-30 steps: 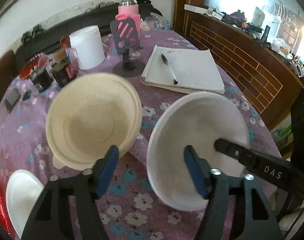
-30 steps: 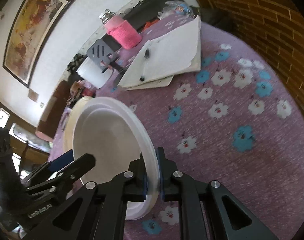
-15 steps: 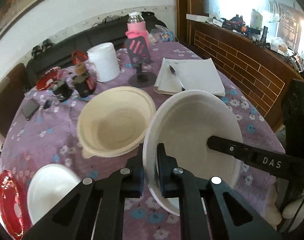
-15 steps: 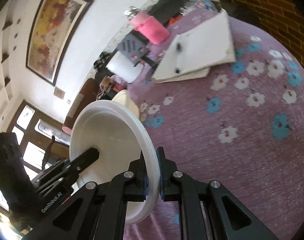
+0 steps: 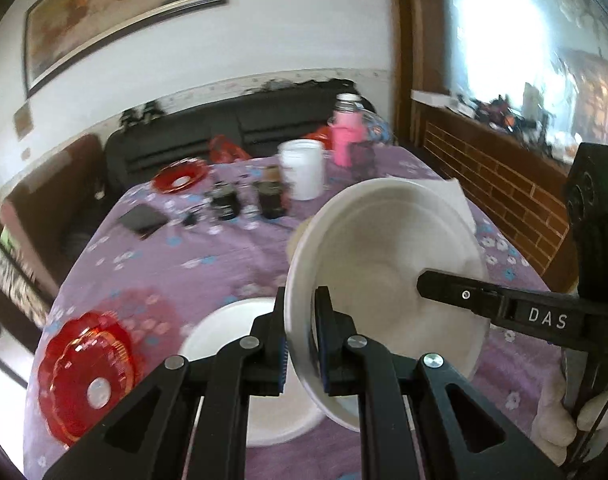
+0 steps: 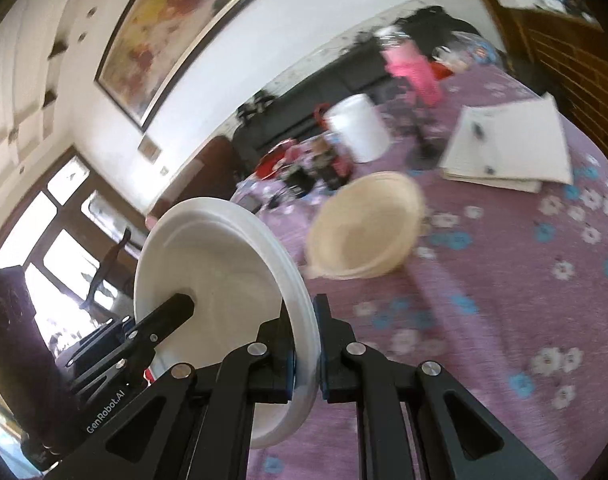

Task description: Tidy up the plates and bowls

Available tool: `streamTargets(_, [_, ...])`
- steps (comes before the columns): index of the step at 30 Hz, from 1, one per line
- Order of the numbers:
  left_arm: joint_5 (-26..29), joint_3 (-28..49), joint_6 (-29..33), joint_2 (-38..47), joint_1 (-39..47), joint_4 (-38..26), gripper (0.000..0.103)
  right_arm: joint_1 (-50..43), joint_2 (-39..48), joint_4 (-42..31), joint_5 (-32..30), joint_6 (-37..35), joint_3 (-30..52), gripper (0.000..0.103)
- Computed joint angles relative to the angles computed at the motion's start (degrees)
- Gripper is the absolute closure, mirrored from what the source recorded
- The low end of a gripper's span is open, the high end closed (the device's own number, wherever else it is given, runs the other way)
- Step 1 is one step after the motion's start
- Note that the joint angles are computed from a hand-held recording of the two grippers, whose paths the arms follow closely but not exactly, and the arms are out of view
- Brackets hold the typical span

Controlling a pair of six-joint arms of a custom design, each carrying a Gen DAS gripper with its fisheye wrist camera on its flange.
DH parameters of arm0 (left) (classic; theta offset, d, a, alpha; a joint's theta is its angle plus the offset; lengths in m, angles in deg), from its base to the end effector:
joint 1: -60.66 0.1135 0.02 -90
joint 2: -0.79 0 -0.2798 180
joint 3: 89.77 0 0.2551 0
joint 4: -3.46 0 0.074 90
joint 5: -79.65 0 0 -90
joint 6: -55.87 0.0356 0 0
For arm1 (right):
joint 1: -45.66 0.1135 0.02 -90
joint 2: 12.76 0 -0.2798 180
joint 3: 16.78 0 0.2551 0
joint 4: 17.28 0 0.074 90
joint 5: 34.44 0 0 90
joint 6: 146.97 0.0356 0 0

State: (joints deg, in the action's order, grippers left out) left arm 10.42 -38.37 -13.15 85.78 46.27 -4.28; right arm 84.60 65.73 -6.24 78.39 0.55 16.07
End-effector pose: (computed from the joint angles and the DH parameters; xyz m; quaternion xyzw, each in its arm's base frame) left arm 0.2764 -0.0840 0.1802 0.3430 0.8313 -0.1407 0.4141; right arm 0.1879 0.1341 0.1446 0.2309 0.8416 0.2231 0.4342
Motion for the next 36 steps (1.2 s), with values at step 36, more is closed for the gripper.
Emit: streamTargets(36, [7.8,54.4,2.7,50.2,35.1,-25.8,0.062,3.7,79.1,-59.5,-8.1,-11.9,115.4,0.090])
